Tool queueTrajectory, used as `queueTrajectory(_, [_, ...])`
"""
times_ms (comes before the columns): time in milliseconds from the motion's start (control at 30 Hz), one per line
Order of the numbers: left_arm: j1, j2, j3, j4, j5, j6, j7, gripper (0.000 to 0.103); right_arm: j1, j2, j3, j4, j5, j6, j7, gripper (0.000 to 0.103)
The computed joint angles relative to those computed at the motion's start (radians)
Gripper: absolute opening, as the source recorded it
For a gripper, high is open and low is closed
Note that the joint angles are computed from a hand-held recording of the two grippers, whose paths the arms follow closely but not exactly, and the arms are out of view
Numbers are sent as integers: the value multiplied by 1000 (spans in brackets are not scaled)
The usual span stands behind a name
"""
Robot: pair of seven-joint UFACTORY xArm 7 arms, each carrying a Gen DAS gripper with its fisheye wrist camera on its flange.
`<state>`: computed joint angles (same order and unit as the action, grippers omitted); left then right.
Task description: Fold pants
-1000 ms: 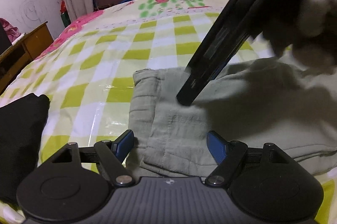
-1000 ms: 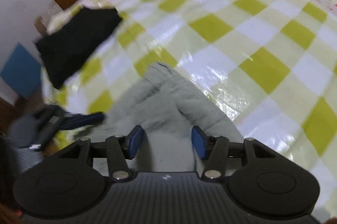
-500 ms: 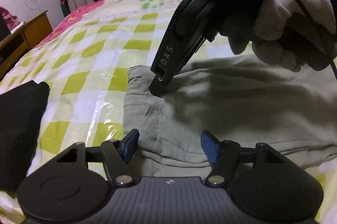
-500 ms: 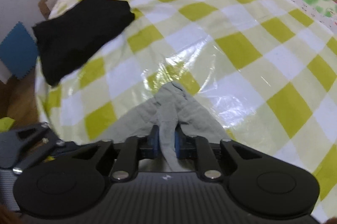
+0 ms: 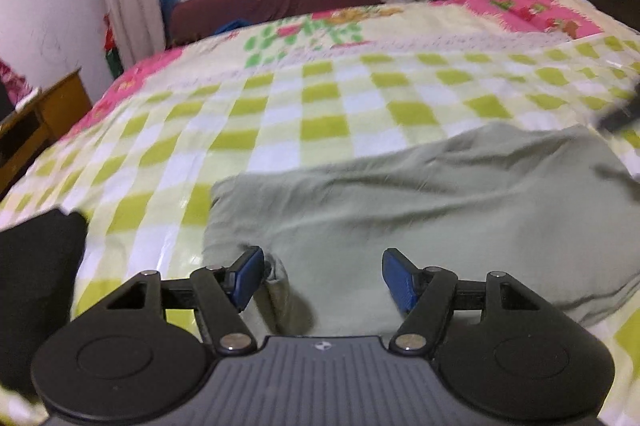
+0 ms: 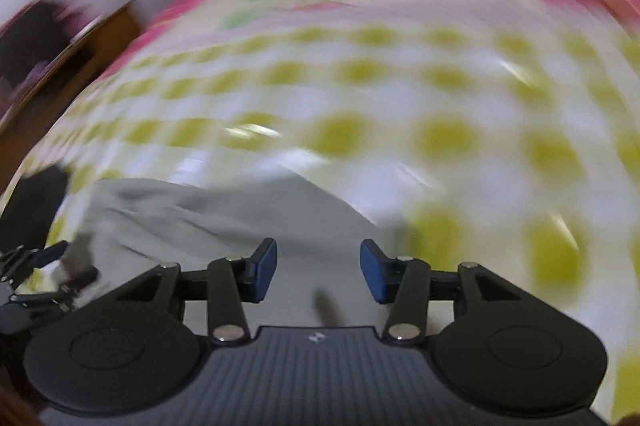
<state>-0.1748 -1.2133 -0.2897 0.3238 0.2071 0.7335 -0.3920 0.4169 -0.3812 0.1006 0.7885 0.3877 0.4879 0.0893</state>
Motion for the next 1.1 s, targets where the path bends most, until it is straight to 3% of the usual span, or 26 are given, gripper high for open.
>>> queueTrajectory(33, [5, 31, -16, 1, 7, -23, -1, 84, 20, -26, -26, -44, 62, -15, -7, 48])
queueTrajectory(133, [-3, 149, -37, 48, 15, 37, 23, 85, 157, -30, -130, -114, 328, -78, -162, 50])
queueTrajectory(267, [-15, 151, -50, 69, 40, 76, 12, 86, 216, 39, -138, -118, 548, -172, -314, 57])
queueTrajectory(333, [-19, 148, -56, 73, 45, 96, -1, 86, 216, 23, -138, -121, 617, -164, -360, 36])
queueTrajectory(367, [-21, 146, -62, 75, 50, 104, -8, 86, 216, 3, -145, -124, 655, -149, -390, 13])
queueTrajectory(467, [-22, 157, -85, 87, 70, 117, -28, 86, 205, -24, -139, -135, 731, -135, -465, 11])
queueTrajectory(533, [-24, 168, -92, 91, 89, 116, -31, 86, 207, 24, -127, -111, 797, -139, -507, 16])
queueTrajectory(600, [-27, 176, -98, 92, 107, 113, -33, 86, 201, 79, -118, -86, 930, -120, -573, 27])
queueTrajectory(633, [-28, 180, -101, 93, 113, 112, -36, 86, 232, 98, -141, -76, 1008, -129, -632, 26])
queueTrajectory(667, [-28, 186, -103, 98, 117, 119, -38, 86, 221, 105, -125, -71, 1044, -135, -654, 18])
queueTrajectory(700, [-29, 192, -107, 106, 122, 132, -37, 86, 197, 98, -104, -74, 1039, -130, -645, 9])
queueTrajectory(767, [-48, 194, -107, 121, 132, 161, -15, 86, 169, 53, -100, -98, 1046, -128, -672, 6])
queueTrajectory(933, [-107, 210, -96, 156, 108, 176, 32, 86, 37, -84, -64, -204, 828, -100, -503, 6])
queueTrajectory(1100, [-161, 255, -112, 165, 66, 118, 32, 86, 5, -193, -91, -286, 675, -90, -372, 7])
